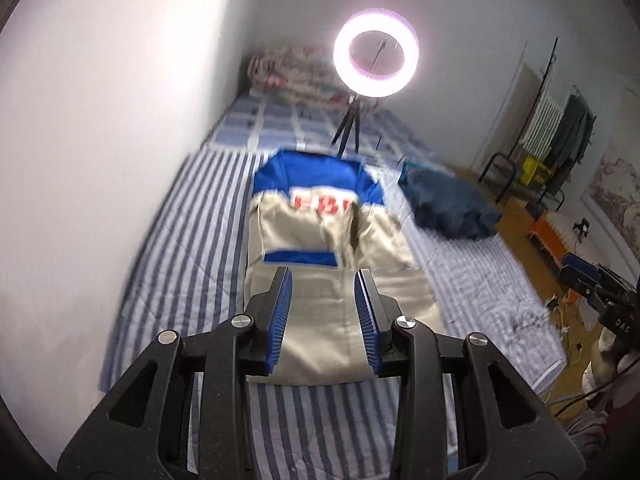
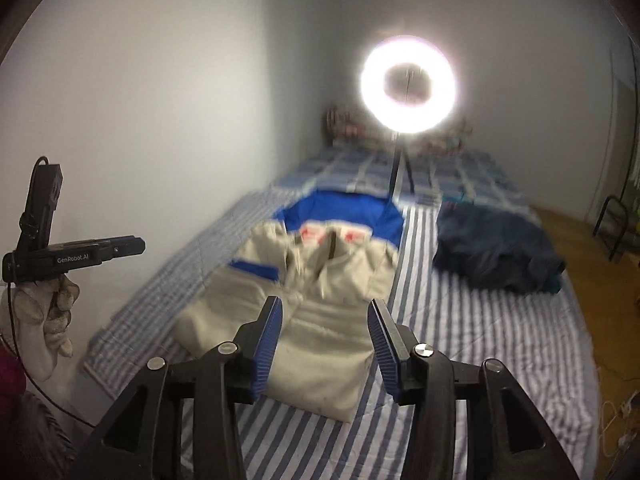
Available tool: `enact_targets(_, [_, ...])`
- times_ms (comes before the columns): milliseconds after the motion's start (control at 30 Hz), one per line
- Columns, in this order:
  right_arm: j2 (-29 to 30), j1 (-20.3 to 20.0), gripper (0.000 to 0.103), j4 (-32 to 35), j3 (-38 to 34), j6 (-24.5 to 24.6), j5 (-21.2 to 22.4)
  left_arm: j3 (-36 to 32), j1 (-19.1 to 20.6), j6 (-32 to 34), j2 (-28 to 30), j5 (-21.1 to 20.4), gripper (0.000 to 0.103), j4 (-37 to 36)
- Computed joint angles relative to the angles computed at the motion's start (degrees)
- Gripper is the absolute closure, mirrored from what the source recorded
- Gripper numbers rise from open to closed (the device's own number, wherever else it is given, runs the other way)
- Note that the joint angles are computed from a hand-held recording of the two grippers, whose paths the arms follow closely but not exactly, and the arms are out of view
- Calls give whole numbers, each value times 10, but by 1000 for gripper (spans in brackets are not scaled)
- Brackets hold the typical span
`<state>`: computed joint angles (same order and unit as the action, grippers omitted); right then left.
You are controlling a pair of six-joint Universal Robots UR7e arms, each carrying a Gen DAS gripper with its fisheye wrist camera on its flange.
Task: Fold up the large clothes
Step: 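Move both open tools toward the blue collar of the folded jacket, then grasp the blue collar with the left tool while the right tool grasps it too, lift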
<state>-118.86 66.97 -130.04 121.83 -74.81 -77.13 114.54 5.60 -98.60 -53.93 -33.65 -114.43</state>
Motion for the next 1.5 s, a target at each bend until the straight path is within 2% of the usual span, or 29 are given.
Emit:
enact_targets(67, [-13,11,57,26,-17,10,6,-22,-15,-23,-10,7,61,49])
enact_targets(267, [-18,41,57,94,-74,58,19,-69,-35,-37,-25,35,60,124])
enact_targets(333, [-4,53,57,102,-91,76,13,-71,-33,-32,-33,42,60,117])
enact_targets(467, [44,90,57,62,-108,100,-18,-72,1,6,-44,47,59,91])
enact_targets(533, [74,103,57,39,-113,110,-37,-69,26,45,-46,43,58,55])
enact_targets(633, [138,125,57,-12,-125,122,-77,-60,80,149,-43,34,49,-45])
enact_targets(700, [193,137,57,-43,-144,135,-104,-58,120,224,-36,29,49,-115])
enact_targets(833, [294,146,57,-84,-190,152,-131,-75,202,359,-9,12,49,-220])
enact_targets(1000, [462,154,57,-114,-298,169,-165,-141,327,536,56,-31,49,-347])
enact_targets(1100, [556,156,57,-113,-375,177,-186,-197,389,611,103,-61,49,-390])
enact_targets(1267, [679,154,57,-105,-493,188,-215,-269,467,649,158,-117,49,-440])
enact_targets(1500, [805,153,56,-22,-662,219,-216,-379,529,695,219,-155,49,-400])
